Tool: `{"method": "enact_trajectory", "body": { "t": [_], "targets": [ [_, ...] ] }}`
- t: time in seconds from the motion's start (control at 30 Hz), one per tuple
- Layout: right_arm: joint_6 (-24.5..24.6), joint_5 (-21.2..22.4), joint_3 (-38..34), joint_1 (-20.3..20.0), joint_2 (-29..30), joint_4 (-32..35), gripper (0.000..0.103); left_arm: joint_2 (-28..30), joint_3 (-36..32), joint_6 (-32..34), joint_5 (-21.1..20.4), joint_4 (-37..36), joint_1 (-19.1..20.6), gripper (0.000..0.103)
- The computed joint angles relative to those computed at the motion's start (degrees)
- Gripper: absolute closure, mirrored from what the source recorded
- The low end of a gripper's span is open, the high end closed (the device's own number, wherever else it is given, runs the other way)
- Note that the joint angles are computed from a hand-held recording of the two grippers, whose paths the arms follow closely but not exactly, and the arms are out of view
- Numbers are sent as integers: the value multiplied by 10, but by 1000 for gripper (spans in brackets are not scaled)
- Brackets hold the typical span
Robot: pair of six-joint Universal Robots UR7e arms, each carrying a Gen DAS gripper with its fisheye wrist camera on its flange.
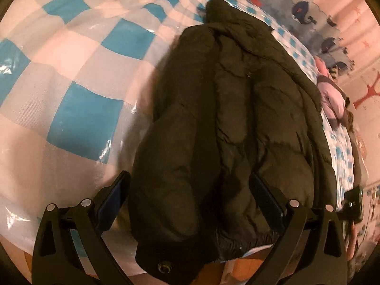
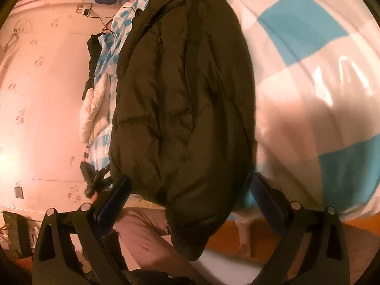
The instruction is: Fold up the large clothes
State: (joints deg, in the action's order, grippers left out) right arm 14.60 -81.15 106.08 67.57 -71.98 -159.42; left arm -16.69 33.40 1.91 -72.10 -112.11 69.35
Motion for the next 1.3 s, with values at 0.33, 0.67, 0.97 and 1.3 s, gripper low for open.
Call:
{"method": "enact_trajectory", "body": {
  "t": [0.33,0.67,0.97,1.3],
  "targets": [
    [-61,-42,-17,44,26,-56,80,-4,-22,-46,-49,54,-3,94],
    [-75,71,-3,58,-41,-130,86,-90,57,-30,-171,18,-35,98],
    [-84,86,150,51,-186,-141,86,-252,271,-5,-267,-24,-33,98],
    [-72,-112,263,37,-253,-166,49,-339,398,-44,-15,-40,1,65]
  ]
}}
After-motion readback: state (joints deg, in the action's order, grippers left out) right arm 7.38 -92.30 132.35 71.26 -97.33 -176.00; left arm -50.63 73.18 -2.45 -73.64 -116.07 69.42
